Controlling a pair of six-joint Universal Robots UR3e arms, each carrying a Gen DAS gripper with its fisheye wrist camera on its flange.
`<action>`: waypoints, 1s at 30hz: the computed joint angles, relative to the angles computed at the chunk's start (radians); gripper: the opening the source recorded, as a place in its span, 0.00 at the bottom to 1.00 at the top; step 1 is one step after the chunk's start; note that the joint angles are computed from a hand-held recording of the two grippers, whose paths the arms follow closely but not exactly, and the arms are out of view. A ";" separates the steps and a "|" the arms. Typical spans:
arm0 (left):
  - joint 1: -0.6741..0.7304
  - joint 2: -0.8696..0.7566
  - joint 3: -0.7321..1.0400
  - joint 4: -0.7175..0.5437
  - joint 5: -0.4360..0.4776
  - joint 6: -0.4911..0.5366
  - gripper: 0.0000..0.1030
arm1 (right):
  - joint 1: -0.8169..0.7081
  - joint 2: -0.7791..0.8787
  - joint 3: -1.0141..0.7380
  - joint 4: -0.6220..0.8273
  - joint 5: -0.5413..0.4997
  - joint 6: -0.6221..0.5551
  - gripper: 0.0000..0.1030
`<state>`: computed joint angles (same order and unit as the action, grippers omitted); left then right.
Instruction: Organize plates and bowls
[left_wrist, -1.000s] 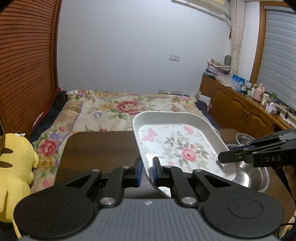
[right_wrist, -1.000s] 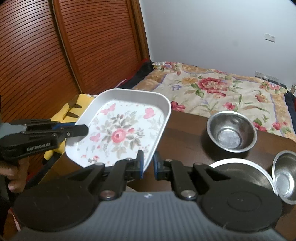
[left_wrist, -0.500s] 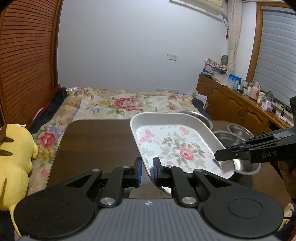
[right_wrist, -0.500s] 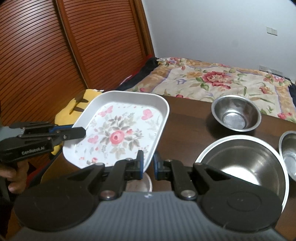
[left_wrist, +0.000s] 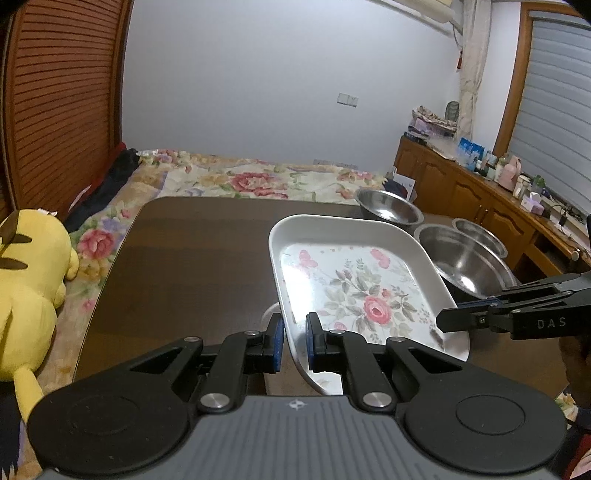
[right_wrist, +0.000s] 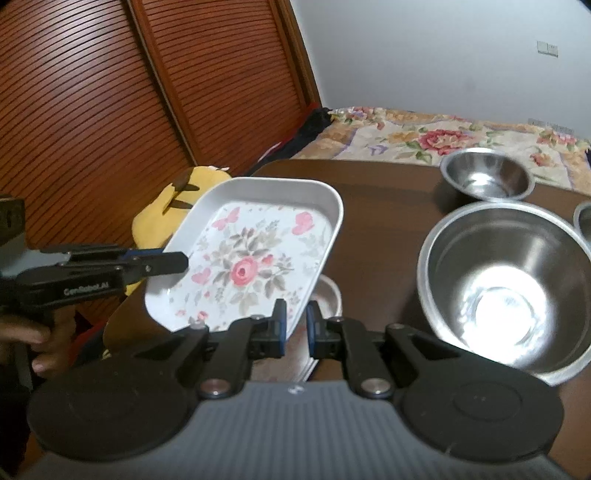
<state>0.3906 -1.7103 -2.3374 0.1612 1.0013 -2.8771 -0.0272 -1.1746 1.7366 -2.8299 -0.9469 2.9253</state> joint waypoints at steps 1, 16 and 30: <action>0.000 0.002 -0.011 0.005 0.002 0.003 0.12 | -0.003 -0.003 0.011 -0.005 0.007 0.001 0.12; -0.019 -0.058 -0.058 0.075 0.061 0.020 0.12 | 0.056 0.006 0.149 -0.241 -0.093 0.014 0.12; -0.037 -0.096 -0.069 0.146 0.088 0.014 0.12 | 0.084 0.069 0.264 -0.567 -0.155 0.150 0.12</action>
